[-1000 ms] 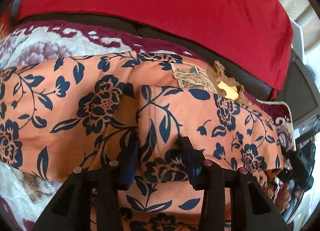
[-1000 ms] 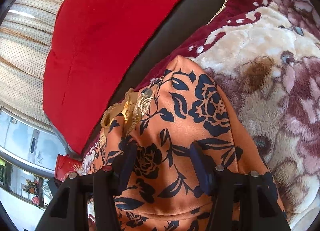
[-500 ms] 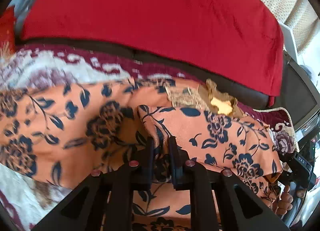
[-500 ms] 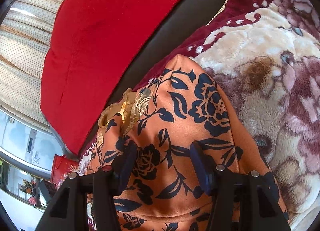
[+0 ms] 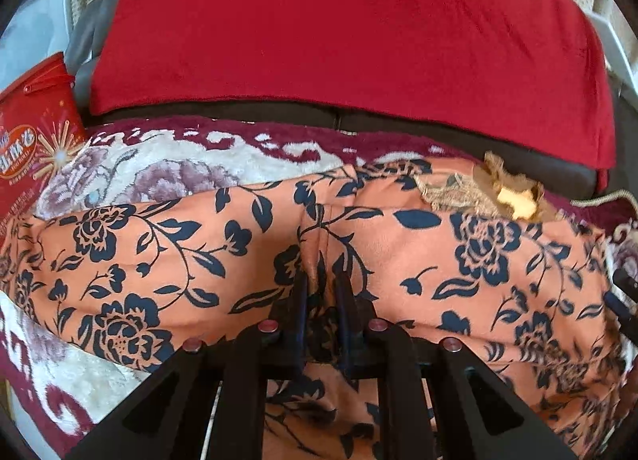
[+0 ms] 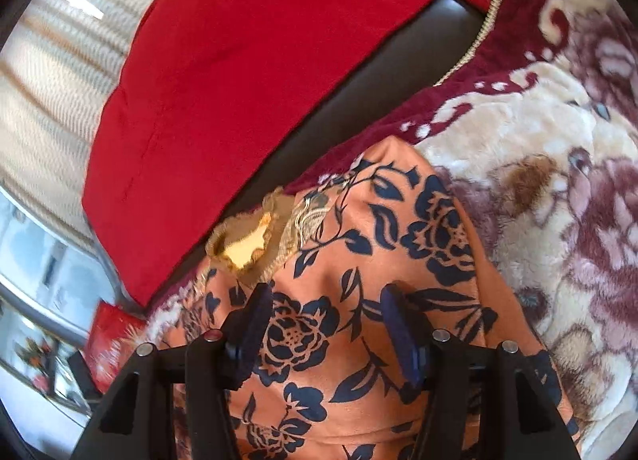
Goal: Fold small clothes
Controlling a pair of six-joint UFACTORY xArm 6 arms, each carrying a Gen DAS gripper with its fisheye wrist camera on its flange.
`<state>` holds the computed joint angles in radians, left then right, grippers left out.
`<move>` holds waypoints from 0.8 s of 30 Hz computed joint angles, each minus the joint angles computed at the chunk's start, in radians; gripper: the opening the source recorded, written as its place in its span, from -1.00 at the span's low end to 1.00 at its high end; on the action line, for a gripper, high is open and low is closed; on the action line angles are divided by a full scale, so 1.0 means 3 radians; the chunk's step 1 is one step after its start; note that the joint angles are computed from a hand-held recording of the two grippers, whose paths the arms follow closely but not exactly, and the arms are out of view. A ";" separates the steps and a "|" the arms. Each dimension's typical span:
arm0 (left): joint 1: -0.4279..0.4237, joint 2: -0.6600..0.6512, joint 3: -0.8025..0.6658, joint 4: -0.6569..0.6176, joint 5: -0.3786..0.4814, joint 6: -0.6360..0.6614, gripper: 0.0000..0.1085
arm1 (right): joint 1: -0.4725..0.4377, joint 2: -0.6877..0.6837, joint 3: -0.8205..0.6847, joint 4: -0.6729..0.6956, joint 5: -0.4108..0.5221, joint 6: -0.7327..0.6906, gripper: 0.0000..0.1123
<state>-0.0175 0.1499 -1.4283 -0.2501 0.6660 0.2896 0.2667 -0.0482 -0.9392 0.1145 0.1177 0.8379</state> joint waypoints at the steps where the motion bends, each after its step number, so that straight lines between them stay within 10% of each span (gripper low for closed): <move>1: -0.0007 -0.0007 0.0014 0.0042 0.0020 -0.0004 -0.75 | -0.0001 0.0042 -0.0068 -0.0033 0.0143 -0.0002 0.08; 9: 0.0190 -0.0093 -0.0048 -0.0183 0.0256 -0.0027 -0.62 | 0.0004 0.0140 -0.0242 -0.0537 0.0347 0.0425 0.08; 13: 0.0483 -0.0148 -0.0058 0.0083 -0.0039 -0.0510 0.04 | 0.0061 0.0202 -0.0329 -0.0767 0.0327 0.0580 0.08; 18: 0.1032 0.0010 -0.0273 0.0488 -0.0179 -0.1355 0.26 | 0.0160 0.0270 -0.0406 -0.0742 0.0287 0.0583 0.08; 24: 0.1671 0.0376 -0.0611 -0.0541 0.0223 -0.1376 0.24 | 0.0214 0.0359 -0.0547 -0.1146 0.0415 0.0781 0.08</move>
